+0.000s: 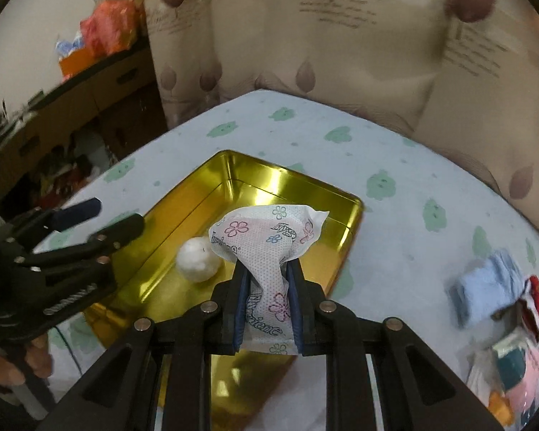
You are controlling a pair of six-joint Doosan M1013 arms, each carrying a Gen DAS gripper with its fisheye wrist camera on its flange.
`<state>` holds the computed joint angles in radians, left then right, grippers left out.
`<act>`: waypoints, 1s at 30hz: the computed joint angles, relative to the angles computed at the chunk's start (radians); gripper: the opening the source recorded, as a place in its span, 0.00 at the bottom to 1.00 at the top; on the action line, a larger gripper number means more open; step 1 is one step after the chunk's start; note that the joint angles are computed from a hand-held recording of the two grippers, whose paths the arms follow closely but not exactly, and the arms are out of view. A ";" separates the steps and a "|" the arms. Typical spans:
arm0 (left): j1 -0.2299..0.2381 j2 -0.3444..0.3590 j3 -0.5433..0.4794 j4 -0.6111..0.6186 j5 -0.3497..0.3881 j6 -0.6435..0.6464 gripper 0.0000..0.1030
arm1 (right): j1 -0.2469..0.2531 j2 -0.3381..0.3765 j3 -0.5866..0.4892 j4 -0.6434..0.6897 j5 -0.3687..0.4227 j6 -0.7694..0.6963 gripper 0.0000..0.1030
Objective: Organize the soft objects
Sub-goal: 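Carry the floral wipe packet into the tin and open the right gripper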
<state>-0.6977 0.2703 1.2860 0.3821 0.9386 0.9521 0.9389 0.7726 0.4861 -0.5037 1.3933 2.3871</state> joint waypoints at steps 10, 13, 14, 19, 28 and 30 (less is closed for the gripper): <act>0.013 0.004 -0.006 -0.013 0.017 -0.023 0.60 | -0.023 0.110 -0.175 0.010 0.099 -0.065 0.19; 0.012 0.005 -0.007 -0.004 0.021 -0.026 0.60 | -0.030 0.143 -0.234 0.026 0.133 -0.090 0.20; 0.012 0.005 -0.007 -0.003 0.021 -0.027 0.60 | -0.031 0.160 -0.265 0.027 0.152 -0.104 0.21; 0.012 0.007 -0.009 -0.005 0.029 -0.032 0.60 | -0.038 0.172 -0.277 0.047 0.169 -0.101 0.23; 0.012 0.008 -0.008 -0.008 0.027 -0.026 0.60 | -0.036 0.141 -0.211 0.046 0.131 -0.058 0.45; 0.012 0.007 -0.007 -0.012 0.023 -0.023 0.60 | -0.030 0.122 -0.179 0.029 0.109 -0.050 0.48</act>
